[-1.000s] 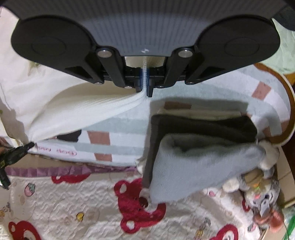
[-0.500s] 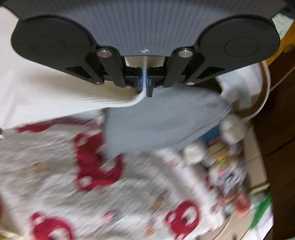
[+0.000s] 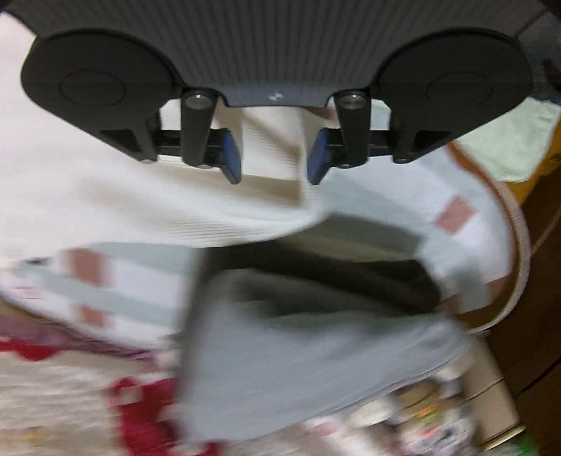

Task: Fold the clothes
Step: 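Spread the garment flat on the mat and open both tools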

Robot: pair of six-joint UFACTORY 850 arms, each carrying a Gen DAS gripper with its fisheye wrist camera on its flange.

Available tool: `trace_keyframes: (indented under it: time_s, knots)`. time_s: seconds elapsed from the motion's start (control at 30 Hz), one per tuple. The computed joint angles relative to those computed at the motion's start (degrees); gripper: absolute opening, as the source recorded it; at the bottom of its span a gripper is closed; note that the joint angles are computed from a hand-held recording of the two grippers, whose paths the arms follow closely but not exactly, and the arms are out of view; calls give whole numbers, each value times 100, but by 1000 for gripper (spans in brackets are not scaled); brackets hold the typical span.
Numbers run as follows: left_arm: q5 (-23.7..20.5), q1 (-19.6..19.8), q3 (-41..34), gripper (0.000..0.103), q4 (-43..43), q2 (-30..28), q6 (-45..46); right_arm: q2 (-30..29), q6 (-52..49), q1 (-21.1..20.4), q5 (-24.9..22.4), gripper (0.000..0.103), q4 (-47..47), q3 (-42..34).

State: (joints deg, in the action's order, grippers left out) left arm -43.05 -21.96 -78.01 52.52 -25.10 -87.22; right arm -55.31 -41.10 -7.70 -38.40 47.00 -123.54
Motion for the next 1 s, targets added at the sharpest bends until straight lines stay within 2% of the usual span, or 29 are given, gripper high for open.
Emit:
trace_keyframes:
  time_s: [0.07,0.13,0.2,0.27,0.4,0.5,0.57,0.63,0.77,0.8,0.83,0.87,0.9,1.0]
  knots:
    - [493,-179,-146,44,-47,-25,152,114,128,-220,7,61,-139,267]
    - [1121,-298,-450,49,-485,-207,618,228,200,-405,-39,61,-84,541]
    - [1677,-355,-829,49,-1403,-486,1484,322,94,-593,-161,61,396,842]
    - [1911,-462,-1342,49,-2400,-895,2486,339,26,-752,-368,62,1022,1084]
    - [1913,-711,-2386,49,-3472,-1702,3579,367,-103,-927,-782,62,2267,1563]
    - [1876,-775,-3069,48,-4506,-2213,4443,456,-685,-916,-1106,61,2927,1879]
    - [1769,-788,-3453,47,-4816,-2490,4802,527,-1133,-891,-1264,60,3168,2052]
    - [1610,-838,-3778,46,-4898,-2707,4872,530,-1160,-875,-1238,60,3246,2110]
    - [1516,-845,-3973,46,-5308,-2890,4908,347,-808,-821,-1058,63,2730,1853]
    - [1560,-837,-3913,46,-5416,-2875,4926,288,-718,-810,-1165,65,2730,1798]
    - [1630,-829,-3801,46,-5478,-2822,4931,246,-760,-814,-1370,60,2896,1795]
    - [1726,-828,-3657,46,-5486,-2745,4890,235,-868,-815,-1592,34,3102,1832]
    - [1864,-823,-3472,46,-5490,-2639,4861,265,-1060,-809,-1843,18,3357,1923]
    - [2453,-775,-2860,47,-5649,-2278,4938,541,-1562,-686,-2325,17,3828,2351]
